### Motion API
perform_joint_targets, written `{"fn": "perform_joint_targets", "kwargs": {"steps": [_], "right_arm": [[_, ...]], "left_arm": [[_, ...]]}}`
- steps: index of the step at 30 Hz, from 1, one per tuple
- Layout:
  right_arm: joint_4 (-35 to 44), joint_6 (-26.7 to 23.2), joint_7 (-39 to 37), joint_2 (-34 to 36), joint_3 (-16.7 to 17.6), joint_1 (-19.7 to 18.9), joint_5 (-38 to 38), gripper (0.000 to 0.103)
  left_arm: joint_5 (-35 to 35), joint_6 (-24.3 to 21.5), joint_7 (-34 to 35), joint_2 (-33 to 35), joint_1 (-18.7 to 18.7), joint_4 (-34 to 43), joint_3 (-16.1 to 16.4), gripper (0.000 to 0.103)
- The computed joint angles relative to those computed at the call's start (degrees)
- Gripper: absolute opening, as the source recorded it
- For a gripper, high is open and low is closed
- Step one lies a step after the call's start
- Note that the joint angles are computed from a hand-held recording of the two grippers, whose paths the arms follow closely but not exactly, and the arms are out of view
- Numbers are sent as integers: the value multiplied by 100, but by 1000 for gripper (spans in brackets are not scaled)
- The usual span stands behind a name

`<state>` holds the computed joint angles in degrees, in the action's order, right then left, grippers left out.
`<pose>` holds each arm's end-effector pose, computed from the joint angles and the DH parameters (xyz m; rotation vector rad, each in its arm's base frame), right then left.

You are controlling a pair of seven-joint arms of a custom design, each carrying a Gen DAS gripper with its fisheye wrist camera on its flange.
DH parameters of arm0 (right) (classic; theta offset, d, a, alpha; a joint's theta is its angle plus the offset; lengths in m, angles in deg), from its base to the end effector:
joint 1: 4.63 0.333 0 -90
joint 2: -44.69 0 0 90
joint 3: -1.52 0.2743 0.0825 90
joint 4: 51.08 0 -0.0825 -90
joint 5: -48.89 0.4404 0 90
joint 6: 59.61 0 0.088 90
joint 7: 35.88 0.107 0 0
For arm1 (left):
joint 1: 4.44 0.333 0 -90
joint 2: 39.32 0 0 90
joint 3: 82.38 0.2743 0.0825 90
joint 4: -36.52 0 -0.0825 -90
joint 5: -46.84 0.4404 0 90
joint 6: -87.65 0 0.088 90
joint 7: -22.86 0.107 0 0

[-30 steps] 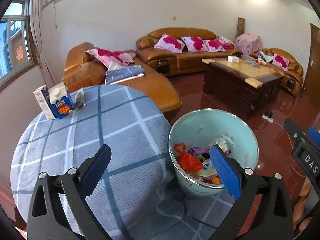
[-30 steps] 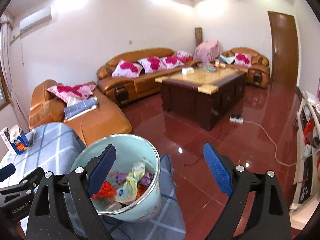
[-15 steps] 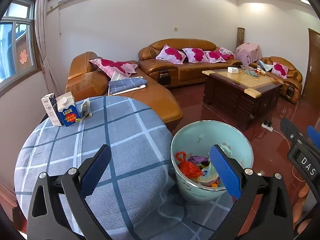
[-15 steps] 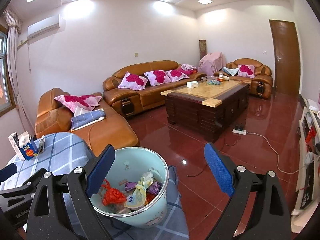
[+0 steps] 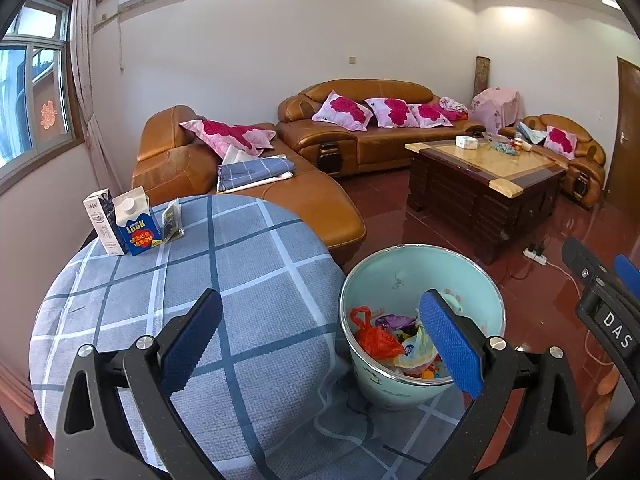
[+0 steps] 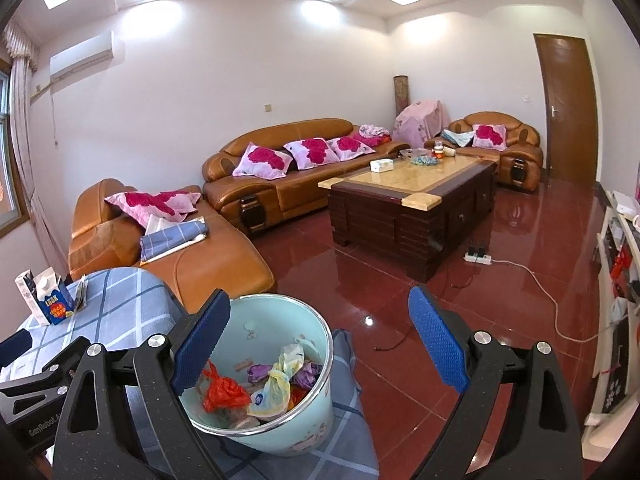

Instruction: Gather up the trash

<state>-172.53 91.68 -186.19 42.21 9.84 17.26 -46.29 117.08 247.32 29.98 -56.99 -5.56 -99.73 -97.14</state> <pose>0.5173 0.3313 0.4011 -1.3193 1.6123 -0.9020 0.5126 -0.1910 0.4232 -1.6601 1.4901 -0.7496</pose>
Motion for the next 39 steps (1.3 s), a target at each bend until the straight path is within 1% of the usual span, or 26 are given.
{"fn": "perform_joint_targets", "kwargs": {"steps": [25, 29, 32, 39], "right_arm": [[-15, 21, 14, -35, -1, -20, 39, 89], [-28, -13, 38, -64, 10, -16, 38, 89], [-29, -38, 29, -65, 17, -17, 46, 89], [-13, -63, -13, -77, 20, -28, 115, 89]], "left_arm": [[-55, -8, 51, -44, 1, 5, -14, 97], [21, -130, 2, -92, -2, 22, -71, 97], [42, -138, 29, -99, -20, 41, -69, 97], [210, -472, -60, -55, -81, 133, -157, 97]]}}
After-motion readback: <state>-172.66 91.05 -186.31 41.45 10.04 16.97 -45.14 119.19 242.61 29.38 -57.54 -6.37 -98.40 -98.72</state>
